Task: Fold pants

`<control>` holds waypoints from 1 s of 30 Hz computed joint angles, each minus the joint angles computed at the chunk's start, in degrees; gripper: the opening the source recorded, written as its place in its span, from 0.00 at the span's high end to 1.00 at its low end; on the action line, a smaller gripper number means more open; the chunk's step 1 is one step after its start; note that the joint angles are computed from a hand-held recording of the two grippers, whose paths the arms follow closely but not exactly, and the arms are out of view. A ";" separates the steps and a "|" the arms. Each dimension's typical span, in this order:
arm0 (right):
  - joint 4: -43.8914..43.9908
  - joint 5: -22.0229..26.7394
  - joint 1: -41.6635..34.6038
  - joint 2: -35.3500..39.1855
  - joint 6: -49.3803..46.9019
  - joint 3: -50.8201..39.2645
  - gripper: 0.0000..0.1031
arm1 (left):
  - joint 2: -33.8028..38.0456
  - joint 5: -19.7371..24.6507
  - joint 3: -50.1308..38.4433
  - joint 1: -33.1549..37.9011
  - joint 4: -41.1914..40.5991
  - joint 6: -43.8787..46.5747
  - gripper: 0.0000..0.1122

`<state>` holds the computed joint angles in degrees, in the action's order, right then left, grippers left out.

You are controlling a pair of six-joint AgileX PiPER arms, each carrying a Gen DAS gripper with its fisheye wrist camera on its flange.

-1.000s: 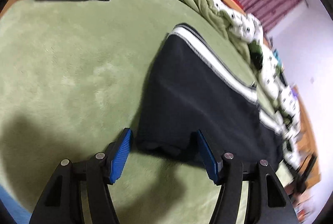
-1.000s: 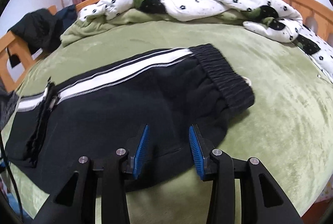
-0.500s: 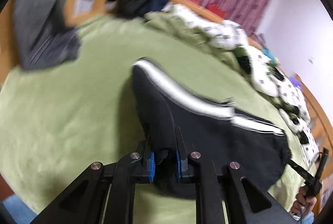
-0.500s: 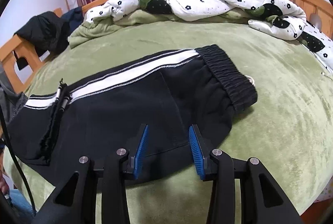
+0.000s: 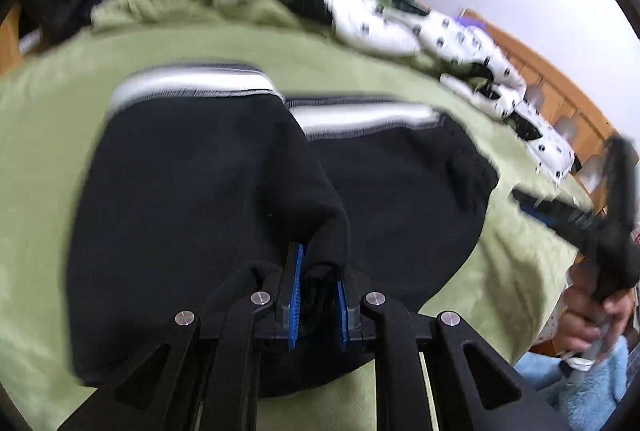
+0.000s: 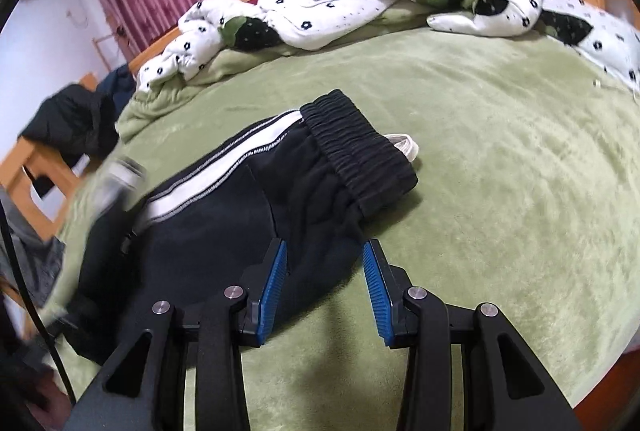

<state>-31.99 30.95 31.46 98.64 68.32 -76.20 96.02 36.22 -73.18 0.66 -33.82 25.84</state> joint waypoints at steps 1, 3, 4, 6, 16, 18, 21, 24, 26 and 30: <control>-0.25 0.20 0.32 0.12 -0.01 -0.43 0.61 | -0.51 -1.05 1.19 0.15 -1.27 1.44 0.88; -0.76 0.70 1.32 0.76 -0.57 -1.71 0.61 | -2.50 0.16 2.12 1.44 -2.43 4.24 0.77; -0.11 0.69 1.83 1.33 -1.64 -2.63 0.61 | -2.87 3.21 1.07 2.55 -4.03 6.16 0.72; 2.67 0.38 2.46 2.54 -4.90 -4.58 0.61 | -5.17 8.10 1.15 5.86 -8.37 10.74 0.59; 20.69 4.50 9.22 16.22 -22.82 -25.02 0.61 | -13.78 7.40 10.62 22.51 -4.35 16.77 0.41; 27.77 6.75 9.72 20.79 -27.13 -31.22 0.61 | -11.15 9.03 11.02 25.96 -4.76 16.46 0.41; 34.36 10.34 9.92 27.53 -28.38 -41.28 0.60 | -6.59 12.74 9.48 28.15 -8.11 18.36 0.41; 35.94 17.14 10.06 34.96 -28.02 -53.01 0.59 | -2.00 16.13 6.84 27.56 -9.79 17.89 0.41; 35.00 15.15 10.30 34.76 -26.83 -51.83 0.65 | -1.80 13.90 8.03 26.19 -11.95 19.34 0.41; 35.28 6.89 10.11 30.31 -29.81 -45.03 0.79 | -1.32 10.87 11.09 23.98 -19.18 21.65 0.41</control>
